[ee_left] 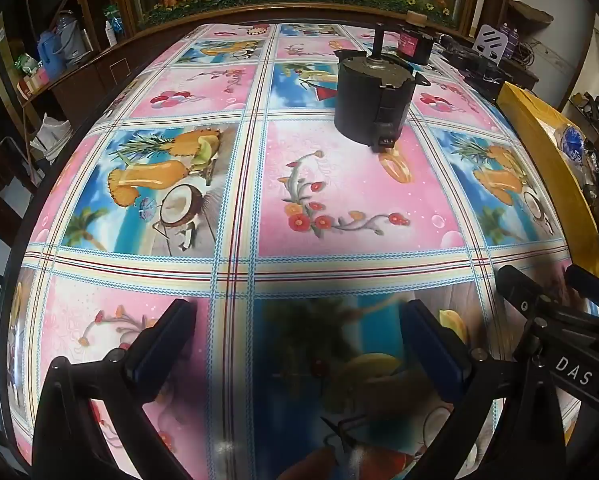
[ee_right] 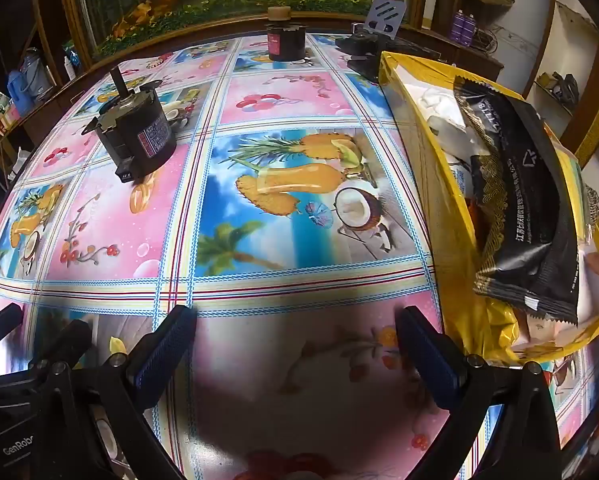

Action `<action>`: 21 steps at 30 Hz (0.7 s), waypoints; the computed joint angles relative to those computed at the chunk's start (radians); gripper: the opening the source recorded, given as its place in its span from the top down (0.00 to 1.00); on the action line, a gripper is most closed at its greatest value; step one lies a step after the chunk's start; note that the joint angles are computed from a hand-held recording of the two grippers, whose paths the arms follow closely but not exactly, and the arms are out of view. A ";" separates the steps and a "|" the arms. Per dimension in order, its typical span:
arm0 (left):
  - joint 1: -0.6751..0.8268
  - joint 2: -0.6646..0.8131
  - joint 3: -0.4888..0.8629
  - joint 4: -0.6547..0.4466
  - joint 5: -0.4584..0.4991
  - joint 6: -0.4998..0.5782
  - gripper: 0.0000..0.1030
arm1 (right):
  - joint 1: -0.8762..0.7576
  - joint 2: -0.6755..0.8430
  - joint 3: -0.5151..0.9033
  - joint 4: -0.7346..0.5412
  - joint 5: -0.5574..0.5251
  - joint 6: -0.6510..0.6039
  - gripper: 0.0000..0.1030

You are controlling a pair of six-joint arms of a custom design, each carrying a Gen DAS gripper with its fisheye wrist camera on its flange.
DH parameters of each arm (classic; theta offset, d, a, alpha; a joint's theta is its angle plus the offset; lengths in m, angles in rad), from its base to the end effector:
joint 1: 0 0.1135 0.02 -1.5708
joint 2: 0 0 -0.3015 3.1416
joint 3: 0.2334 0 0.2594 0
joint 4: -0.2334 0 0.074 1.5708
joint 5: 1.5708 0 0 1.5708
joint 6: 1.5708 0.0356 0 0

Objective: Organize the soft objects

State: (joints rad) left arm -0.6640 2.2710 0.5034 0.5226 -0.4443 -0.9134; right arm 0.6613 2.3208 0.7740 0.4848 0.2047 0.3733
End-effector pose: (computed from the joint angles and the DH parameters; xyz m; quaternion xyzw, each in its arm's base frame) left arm 0.2124 -0.1468 -0.0157 -0.1552 0.9506 0.0410 0.2657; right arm 0.2764 0.2059 -0.0118 -0.1127 0.9565 0.0379 0.2665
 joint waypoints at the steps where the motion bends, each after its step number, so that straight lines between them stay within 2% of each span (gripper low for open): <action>1: 0.000 0.000 0.000 0.000 0.000 0.000 0.00 | 0.000 0.000 0.000 -0.001 0.000 0.000 0.00; 21: 0.000 0.000 0.000 0.001 0.000 0.000 0.00 | 0.006 0.006 0.005 0.001 0.004 0.005 0.00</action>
